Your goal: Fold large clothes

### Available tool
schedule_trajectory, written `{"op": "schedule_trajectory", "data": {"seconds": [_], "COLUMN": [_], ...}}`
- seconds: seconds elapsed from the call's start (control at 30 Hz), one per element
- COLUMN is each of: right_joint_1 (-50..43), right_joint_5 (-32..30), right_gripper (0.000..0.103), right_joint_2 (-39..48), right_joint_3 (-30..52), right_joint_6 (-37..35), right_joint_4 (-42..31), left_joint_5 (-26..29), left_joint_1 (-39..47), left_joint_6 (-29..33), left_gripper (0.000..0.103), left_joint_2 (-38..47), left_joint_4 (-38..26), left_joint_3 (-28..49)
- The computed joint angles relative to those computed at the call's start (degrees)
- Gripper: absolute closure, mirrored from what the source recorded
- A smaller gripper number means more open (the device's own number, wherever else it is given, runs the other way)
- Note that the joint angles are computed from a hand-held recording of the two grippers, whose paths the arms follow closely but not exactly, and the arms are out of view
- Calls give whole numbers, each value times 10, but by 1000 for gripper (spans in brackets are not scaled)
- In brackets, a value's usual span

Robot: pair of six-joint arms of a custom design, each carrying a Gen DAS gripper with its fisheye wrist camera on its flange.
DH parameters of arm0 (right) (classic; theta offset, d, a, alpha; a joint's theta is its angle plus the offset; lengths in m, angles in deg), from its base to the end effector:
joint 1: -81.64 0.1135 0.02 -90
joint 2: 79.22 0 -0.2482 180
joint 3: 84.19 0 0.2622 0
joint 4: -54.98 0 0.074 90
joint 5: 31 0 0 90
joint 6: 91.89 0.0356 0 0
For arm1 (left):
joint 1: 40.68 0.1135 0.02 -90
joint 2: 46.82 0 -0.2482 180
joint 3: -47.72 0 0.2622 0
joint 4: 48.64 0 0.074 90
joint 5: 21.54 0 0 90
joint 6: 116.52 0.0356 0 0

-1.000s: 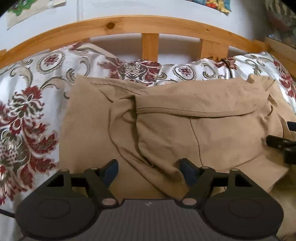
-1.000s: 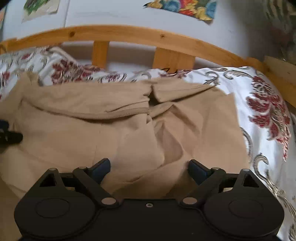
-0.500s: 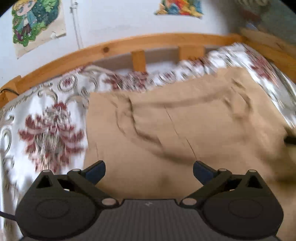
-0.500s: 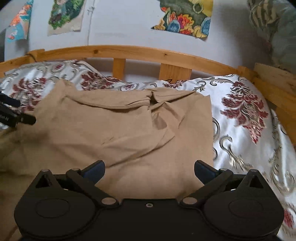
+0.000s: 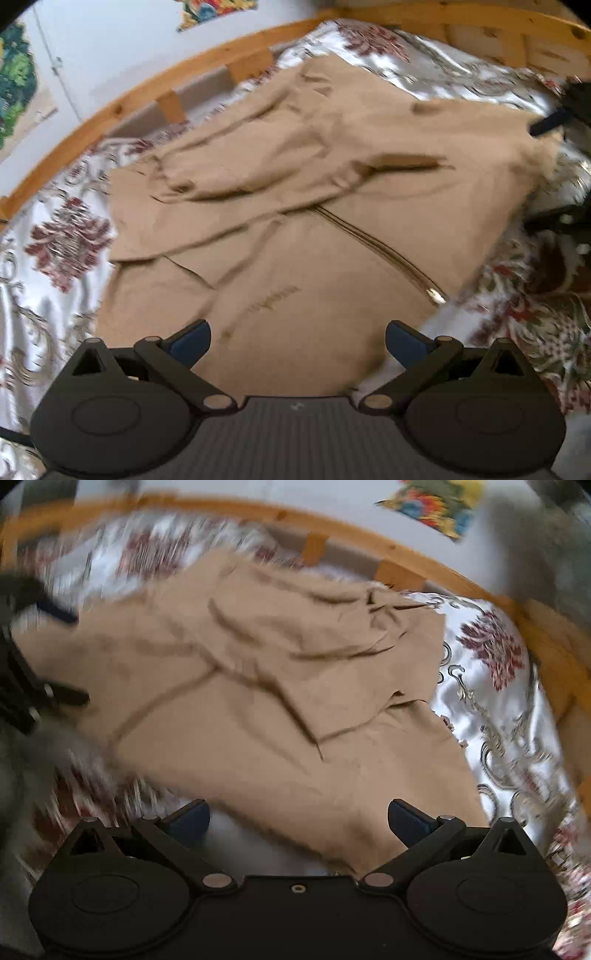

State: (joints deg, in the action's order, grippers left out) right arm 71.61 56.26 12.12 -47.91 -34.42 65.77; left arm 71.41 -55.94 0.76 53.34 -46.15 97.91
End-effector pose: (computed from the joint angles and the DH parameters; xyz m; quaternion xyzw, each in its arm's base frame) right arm 0.2508 -0.0426 0.0702 -0.1888 0.9016 -0.1205 0.3700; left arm 0.2952 -0.0824 0.0763 0.3467 0.8648 0.0141 0.3630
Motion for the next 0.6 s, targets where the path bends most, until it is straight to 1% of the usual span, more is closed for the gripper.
{"op": "schedule_trajectory", "data": {"seconds": [0.07,0.13,0.23,0.3,0.33,0.37,0.4,0.47,0.5,0.53,0.6], "right_joint_1": [21,33,26,19,10,4,1,0,-1,-3,0], "right_joint_5": [41,69,60,48,33,15,-2,-28,-44,-60,-70], "right_gripper": [1,1,1,1,4,16,22,50,60,73,78], "right_joint_2": [45,94,121,131,138,141,140,135,132,127,112], "right_joint_3": [-12,-14,-17,-12,-14,-17,-16,-12,-11,-12,-25], "right_joint_6": [-19,-22,-4,-4,-1,3,5,14,20,27,52], "right_joint_4": [77,129,167,182,206,223,220,209,207,205,225], "left_joint_5": [-15,-26,-28,-25,-25,-24,-23,-19,-16,-14,-20], "left_joint_1": [-12,-23,-26,-23,-22,-21,-20,-20,-20,-21,-26], "left_joint_6": [4,20,39,36,32,28,26,30,35,40,54], "left_gripper": [1,1,1,1,1,1,1,1,1,1,1], "left_joint_2": [15,28,37,41,41,40,38,34,31,30,34], "left_joint_4": [6,28,60,62,59,55,51,44,46,51,63], "left_joint_3": [0,-7,-19,-18,-17,-16,-16,-15,-17,-20,-23]}}
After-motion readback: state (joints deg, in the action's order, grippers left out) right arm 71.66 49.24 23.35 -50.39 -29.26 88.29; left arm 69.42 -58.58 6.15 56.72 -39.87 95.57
